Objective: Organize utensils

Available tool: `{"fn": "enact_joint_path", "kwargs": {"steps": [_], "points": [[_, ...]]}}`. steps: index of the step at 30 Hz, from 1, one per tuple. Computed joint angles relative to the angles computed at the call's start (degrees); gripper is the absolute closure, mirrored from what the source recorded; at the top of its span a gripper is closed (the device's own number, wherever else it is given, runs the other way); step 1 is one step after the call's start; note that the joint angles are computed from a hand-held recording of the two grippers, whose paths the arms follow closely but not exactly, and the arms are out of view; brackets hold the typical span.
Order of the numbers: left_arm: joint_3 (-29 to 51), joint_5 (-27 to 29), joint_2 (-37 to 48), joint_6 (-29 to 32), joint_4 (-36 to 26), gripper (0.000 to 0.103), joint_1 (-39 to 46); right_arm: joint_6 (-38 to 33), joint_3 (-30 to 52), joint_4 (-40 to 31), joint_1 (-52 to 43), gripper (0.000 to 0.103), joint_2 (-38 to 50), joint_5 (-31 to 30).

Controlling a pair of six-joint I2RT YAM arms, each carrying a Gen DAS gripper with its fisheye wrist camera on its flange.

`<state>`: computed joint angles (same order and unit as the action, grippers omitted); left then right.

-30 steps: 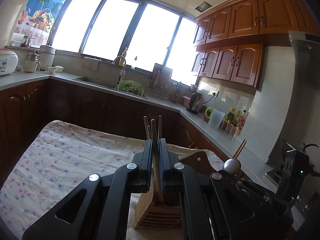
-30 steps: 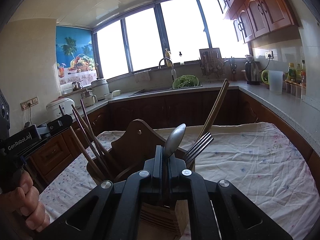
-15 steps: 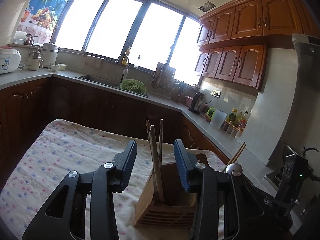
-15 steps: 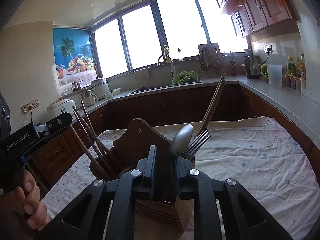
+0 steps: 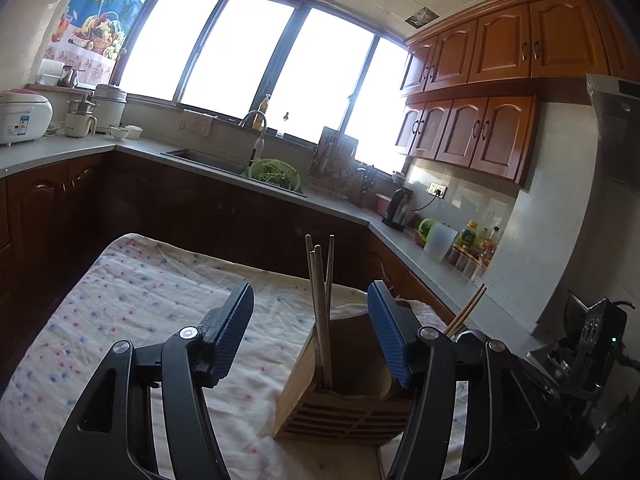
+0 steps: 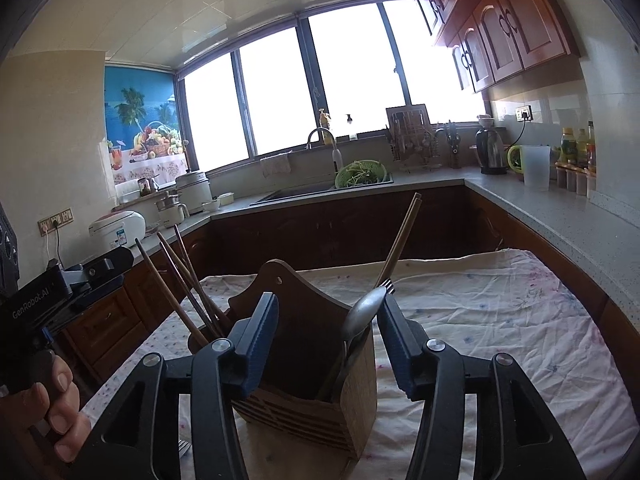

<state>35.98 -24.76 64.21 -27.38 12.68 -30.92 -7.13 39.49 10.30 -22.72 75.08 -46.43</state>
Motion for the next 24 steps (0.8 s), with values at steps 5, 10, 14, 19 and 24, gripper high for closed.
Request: {"fn": "enact_joint_path", "kwargs": {"steps": [5,10,14,19,24], "points": [[-1.11,-2.84,-2.60,-1.10,-2.46,0.026,-1.65,0.59,0.32,-0.93,-2.20,0.038,0.57,-1.03],[-1.88,-4.88,-5.24,-2.23,-5.86,0.016,-3.32,-0.28,-0.61,-2.57,-4.18,0.024,-0.23,-2.20],[-3.05,-7.16,-8.00,-3.21,-8.49,0.013,-5.23,-1.37,-1.83,-4.23,-6.07,0.014,-1.97,-3.75],[-4.17,-11.50,-11.18,-5.34,-13.16,0.007,-9.04,-3.50,-3.11,-7.79,-9.31,0.005,-5.13,-6.75],[-6.33,-17.29,-15.79,-8.68,-19.46,0.006,-14.42,-6.84,-3.80,-13.87,-14.07,0.001,-8.43,-12.03]]}}
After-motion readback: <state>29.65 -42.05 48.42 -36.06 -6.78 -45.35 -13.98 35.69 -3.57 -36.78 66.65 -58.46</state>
